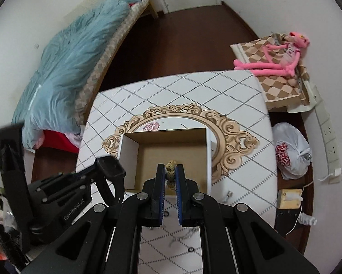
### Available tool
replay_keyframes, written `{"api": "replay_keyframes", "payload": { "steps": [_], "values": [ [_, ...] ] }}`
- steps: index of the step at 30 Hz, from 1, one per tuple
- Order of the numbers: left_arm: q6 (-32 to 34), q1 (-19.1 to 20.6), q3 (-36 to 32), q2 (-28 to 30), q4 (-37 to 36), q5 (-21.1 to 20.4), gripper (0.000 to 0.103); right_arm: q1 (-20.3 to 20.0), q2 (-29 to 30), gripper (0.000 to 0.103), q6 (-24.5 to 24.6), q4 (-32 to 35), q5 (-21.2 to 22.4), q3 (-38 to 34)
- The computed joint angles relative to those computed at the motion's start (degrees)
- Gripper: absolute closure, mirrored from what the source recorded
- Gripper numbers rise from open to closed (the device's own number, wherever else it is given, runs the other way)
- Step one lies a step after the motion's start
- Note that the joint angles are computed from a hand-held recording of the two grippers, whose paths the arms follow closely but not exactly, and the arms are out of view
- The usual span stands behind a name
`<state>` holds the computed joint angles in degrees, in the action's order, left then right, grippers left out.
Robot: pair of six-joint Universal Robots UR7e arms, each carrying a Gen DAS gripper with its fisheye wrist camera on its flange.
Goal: Organize jewelry
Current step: 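Carry both held items into the white box and open both tools, then lift both open tools up out of the box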
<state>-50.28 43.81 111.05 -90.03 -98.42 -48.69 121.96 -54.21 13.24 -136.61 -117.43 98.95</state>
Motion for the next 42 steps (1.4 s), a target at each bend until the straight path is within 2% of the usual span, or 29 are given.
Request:
{"api": "replay_keyframes", "payload": {
  "steps": [7, 8, 10, 11, 12, 13, 14, 15, 17, 20, 22, 23, 24, 26, 28, 31, 42],
  "values": [
    [3.33, 6.20, -3.89, 4.68, -3.17, -5.16, 0.084, -3.09, 4.96, 0.094, -0.16, 1.79, 2.32, -3.97],
    [3.19, 6.53, -4.49, 5.19, -2.73, -5.44, 0.076, -3.63, 5.29, 0.094, -0.28, 2.05, 3.37, -4.44],
    [3.64, 6.56, -4.91, 5.52, -3.04, -4.56, 0.050, -4.60, 5.75, 0.094, 0.05, 2.86, 5.65, -5.27],
    [3.53, 6.42, -5.02, 5.56, -3.03, -4.01, 0.029, -5.32, 5.82, 0.093, 0.95, 3.19, 6.65, -5.54],
    [3.63, 6.34, -5.04, 5.47, -3.29, -3.76, 0.024, -5.86, 5.96, 0.093, 1.26, 4.03, 7.21, -6.00],
    [3.71, 6.20, -4.93, 5.24, -3.63, -3.42, 0.024, -6.42, 6.10, 0.092, 1.80, 5.28, 7.49, -6.41],
    [2.99, 6.06, -5.11, 5.19, -2.78, -2.89, 0.023, -6.81, 6.10, 0.086, 2.15, 5.73, 7.30, -6.42],
    [2.65, 6.09, -5.42, 5.31, -2.02, -2.47, 0.017, -7.00, 5.99, 0.068, 2.34, 6.02, 6.93, -6.33],
    [1.42, 5.62, -5.44, 5.25, 0.10, -0.37, 0.006, -7.30, 5.58, 0.046, 2.43, 5.67, 6.51, -5.75],
    [-1.13, 4.81, -4.37, 4.21, 1.91, 2.07, 0.004, -6.54, 5.07, 0.044, 1.75, 4.73, 3.03, -4.66],
    [-3.01, 4.04, -3.29, 3.39, 3.02, 4.07, 0.004, -5.33, 5.33, 0.032, 1.33, 4.94, -1.84, -4.22],
    [-3.86, 3.55, -2.59, 2.90, 3.49, 5.24, 0.001, -4.64, 5.46, 0.019, 1.09, 4.73, -4.47, -3.63],
    [-4.99, 2.93, -1.81, 2.40, 4.41, 6.72, 0.000, -4.25, 5.60, 0.011, 0.94, 4.54, -6.30, -3.22],
    [-7.09, 1.94, -0.65, 1.68, 6.67, 8.82, 0.000, -3.15, 6.15, 0.010, 0.83, 4.20, -10.76, -1.90],
    [-9.45, 1.21, 0.21, 1.16, 9.55, 10.10, 0.000, -2.75, 6.46, 0.010, 0.46, 3.16, -12.47, -0.63],
    [-10.91, 0.84, 1.26, 0.29, 10.90, 9.98, 0.000, -2.68, 6.54, 0.005, 0.80, 2.05, -13.25, 0.98],
    [-15.66, -2.61, 2.78, -2.79, 14.83, 10.00, 0.000, -0.61, 5.87, 0.005, 1.99, -0.52, -15.12, 3.41]
  ]
}}
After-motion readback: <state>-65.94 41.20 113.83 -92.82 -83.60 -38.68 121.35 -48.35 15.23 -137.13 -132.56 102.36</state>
